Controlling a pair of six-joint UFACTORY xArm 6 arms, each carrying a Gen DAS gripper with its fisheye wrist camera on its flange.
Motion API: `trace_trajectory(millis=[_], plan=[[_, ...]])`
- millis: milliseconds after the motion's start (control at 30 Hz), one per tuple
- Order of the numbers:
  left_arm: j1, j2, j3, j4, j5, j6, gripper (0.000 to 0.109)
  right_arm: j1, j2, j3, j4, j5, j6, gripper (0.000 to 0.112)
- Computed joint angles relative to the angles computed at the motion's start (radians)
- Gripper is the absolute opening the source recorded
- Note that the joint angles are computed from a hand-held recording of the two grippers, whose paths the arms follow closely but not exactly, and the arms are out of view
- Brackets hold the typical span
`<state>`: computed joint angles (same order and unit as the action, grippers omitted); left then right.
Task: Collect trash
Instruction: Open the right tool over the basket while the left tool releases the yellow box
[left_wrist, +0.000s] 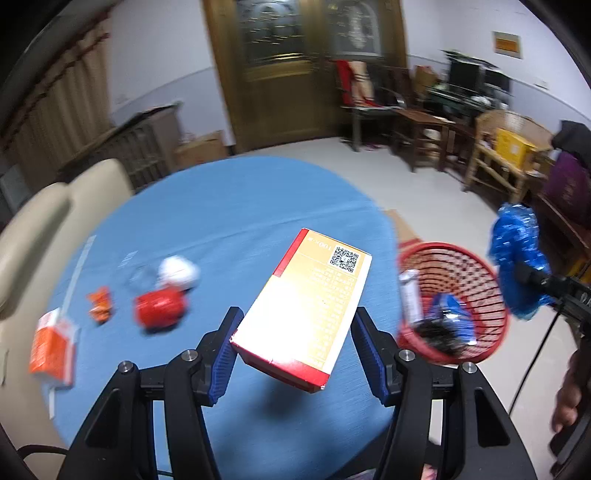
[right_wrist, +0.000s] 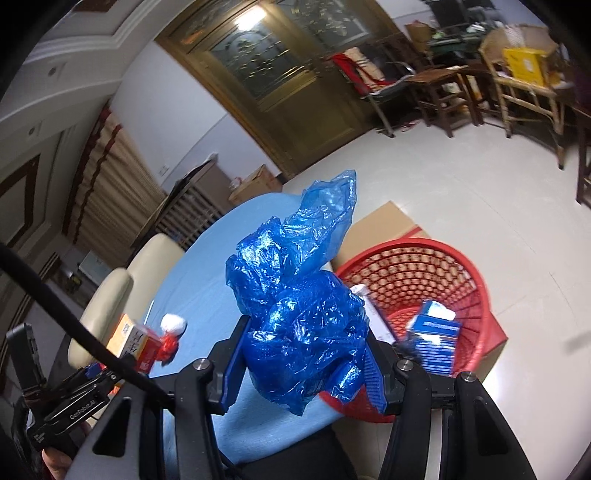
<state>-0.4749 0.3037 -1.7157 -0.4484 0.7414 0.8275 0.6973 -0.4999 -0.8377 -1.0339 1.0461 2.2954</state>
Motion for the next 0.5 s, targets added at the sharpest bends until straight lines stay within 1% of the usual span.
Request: trace_trajectory(millis=[133,200,233,333,367,400,500], plan=[[-0.054,0.051,-0.065,-0.019,0.093,-0.005,0.062,-0.003,-0.044,0.044,0.018,0.014,0.013,0.059],[-0.077,0.073,-0.091,-0.026,0.126,-0.009,0.062,-0.017,-0.070,0.073,0.031,-0.005,0.017,0.060],[-0.090,0.087,-0.108,-0.029,0.147,-0.008,0.062,-0.023,-0.082,0.086,0.035,-0.012,0.019,0.062],[-0.119,0.147,-0.192,-0.035,0.234,-0.006,0.063,-0.026,-0.122,0.127,0.035,-0.006,0.054,0.076],[-0.127,0.164,-0.214,-0.037,0.257,-0.009,0.064,-0.018,-0.135,0.138,0.033,0.014,0.073,0.076],[-0.135,0.174,-0.224,-0.036,0.267,-0.008,0.065,-0.012,-0.147,0.146,0.035,0.031,0.086,0.076],[-0.139,0.165,-0.201,-0.030,0.250,0.012,0.066,0.000,-0.177,0.162,0.047,0.067,0.100,0.076]])
